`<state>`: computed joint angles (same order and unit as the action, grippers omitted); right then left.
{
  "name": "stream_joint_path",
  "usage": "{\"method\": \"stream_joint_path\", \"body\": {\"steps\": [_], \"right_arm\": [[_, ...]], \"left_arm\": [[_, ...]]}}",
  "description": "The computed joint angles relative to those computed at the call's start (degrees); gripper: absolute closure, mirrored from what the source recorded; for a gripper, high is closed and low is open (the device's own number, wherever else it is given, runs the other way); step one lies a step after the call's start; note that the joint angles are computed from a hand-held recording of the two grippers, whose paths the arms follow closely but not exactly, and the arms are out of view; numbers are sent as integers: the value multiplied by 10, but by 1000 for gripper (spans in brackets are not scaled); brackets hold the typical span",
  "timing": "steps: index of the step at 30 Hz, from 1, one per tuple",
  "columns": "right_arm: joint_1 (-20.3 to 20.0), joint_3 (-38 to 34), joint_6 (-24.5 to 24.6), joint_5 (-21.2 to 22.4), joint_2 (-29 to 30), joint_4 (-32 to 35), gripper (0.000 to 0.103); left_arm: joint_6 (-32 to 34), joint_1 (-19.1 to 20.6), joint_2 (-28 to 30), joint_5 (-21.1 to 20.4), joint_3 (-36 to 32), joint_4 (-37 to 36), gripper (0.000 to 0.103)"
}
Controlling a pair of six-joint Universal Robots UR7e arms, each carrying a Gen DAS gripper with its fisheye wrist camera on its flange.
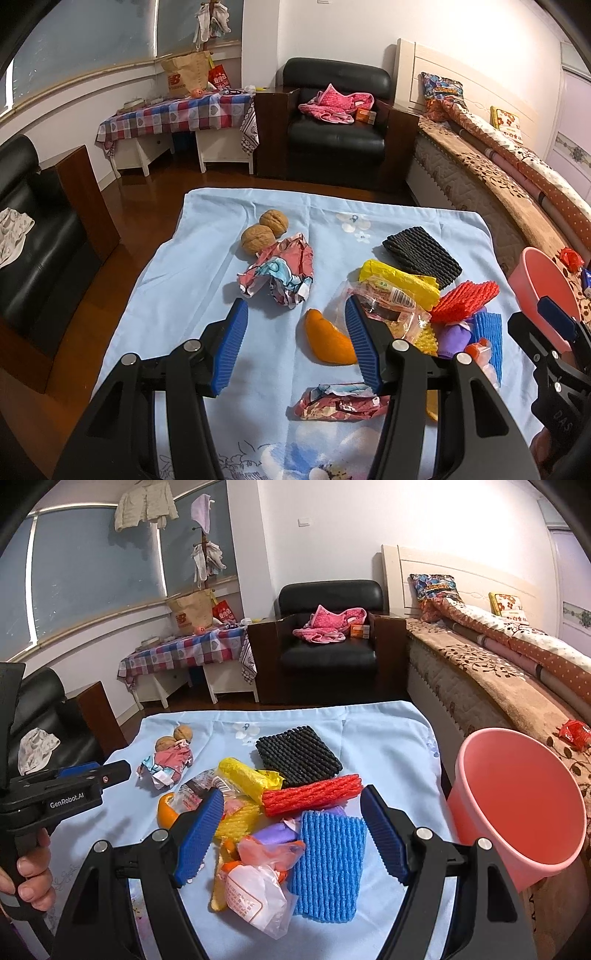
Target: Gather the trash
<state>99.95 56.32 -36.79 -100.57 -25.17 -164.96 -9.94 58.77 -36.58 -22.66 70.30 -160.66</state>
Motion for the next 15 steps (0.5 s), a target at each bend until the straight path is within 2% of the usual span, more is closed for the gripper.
{"method": "stream_joint_path", "body": {"steps": [15], "right_arm": [[0, 11, 0, 6, -9, 12, 28]], "left_arm": [[-20, -1, -7, -2, 10, 13, 48]]}}
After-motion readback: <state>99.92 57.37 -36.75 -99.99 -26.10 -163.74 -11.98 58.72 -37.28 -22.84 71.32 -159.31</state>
